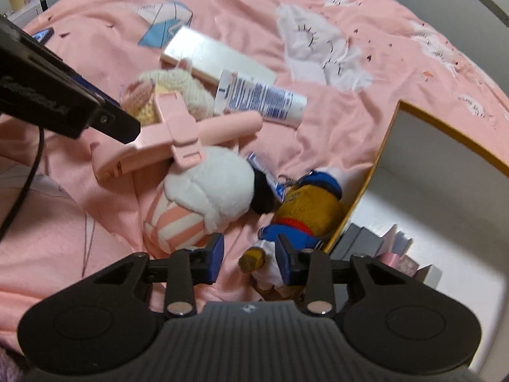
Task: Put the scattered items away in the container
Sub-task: 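Grasp the white striped plush with the right tool while the left tool grasps the crocheted bunny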
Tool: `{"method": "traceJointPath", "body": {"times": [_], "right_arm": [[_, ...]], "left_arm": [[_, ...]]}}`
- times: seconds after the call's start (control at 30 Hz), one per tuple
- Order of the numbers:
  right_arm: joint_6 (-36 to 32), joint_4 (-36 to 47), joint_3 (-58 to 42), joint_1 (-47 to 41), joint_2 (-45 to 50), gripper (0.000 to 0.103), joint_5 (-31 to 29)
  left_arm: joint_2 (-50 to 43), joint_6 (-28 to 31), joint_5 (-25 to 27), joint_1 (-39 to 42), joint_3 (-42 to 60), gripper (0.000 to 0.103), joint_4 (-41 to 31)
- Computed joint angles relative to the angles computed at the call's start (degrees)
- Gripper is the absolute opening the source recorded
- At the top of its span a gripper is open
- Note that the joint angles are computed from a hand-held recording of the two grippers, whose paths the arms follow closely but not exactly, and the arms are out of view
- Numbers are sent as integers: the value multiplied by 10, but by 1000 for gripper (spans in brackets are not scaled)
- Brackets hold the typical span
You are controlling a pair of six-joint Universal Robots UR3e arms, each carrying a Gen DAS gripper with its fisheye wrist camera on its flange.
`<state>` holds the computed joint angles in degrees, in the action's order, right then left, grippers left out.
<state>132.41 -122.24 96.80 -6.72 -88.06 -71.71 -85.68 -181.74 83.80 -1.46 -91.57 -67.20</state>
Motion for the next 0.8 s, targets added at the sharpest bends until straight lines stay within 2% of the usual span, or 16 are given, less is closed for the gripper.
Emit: {"method": "traceJointPath", "body": {"times": [0.23,0.33,0.43,0.5,0.53,0.63,0.7,0.73,0.8], "right_arm": [[11,43,-28,-5,19,36,25],[12,86,-48,-18,28,37,58],[31,140,-87,-26,55,45,90],[47,159,-110,-25,75,46,99],[53,162,-116,-24,79,49,103],[68,195,-155,-21,104,54,123],[89,217,-190,-9,128,56,117],[97,217,-200,0,136,56,107],[104,218,-215,13,150,56,92]], "left_arm": [[-3,42,-55,-2,-16,32,17],[-13,36,-47,-10,-16,32,19],[-4,37,-55,2,-23,32,20],[2,35,-31,0,-23,33,33],[4,34,-23,1,-24,37,40],[11,38,-17,19,-20,40,45],[7,44,10,16,-15,43,51],[1,49,24,14,-11,49,53],[-10,57,44,12,-3,51,49]]}}
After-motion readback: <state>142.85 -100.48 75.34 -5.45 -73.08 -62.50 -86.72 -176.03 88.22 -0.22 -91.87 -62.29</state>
